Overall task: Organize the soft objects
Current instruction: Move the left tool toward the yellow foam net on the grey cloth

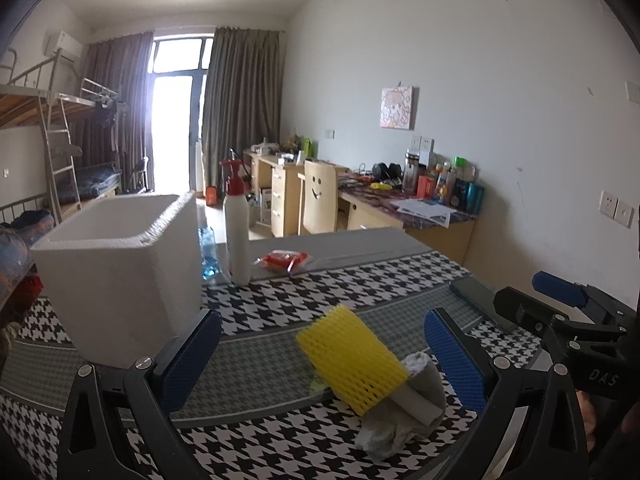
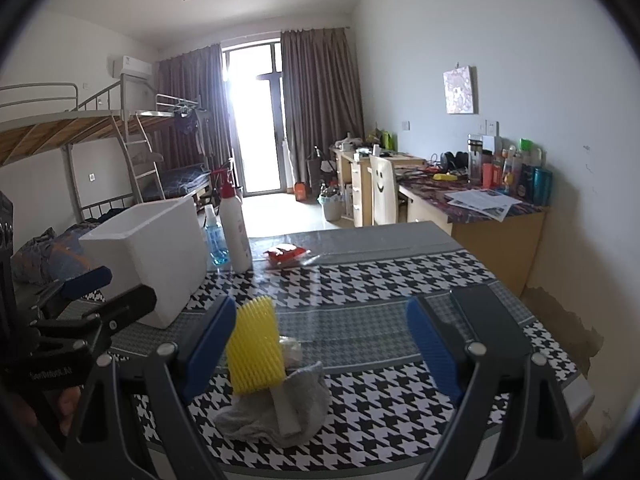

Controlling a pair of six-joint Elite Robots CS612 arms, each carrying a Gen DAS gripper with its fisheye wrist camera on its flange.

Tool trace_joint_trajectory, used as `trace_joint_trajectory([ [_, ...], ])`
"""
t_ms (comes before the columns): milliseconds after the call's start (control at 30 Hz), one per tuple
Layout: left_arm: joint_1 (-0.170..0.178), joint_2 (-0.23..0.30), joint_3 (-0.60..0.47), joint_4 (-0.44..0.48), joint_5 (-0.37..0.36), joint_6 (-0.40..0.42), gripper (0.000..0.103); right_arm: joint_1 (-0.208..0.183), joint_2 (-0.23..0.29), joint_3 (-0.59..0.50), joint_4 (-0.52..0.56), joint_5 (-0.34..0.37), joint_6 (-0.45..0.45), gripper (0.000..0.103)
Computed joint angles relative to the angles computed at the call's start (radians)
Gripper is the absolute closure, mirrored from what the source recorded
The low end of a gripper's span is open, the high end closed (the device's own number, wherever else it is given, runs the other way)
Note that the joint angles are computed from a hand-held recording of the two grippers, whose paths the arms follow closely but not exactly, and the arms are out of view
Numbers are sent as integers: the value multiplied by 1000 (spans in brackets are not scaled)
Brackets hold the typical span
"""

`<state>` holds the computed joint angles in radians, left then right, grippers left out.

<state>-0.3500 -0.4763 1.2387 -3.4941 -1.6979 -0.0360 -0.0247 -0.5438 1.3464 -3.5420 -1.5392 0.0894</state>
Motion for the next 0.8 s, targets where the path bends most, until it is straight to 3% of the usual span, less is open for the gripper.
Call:
trace_joint_trajectory([
  [800,-10,43,-62,170,4,-16,1,-15,29,-18,114,23,23,13],
])
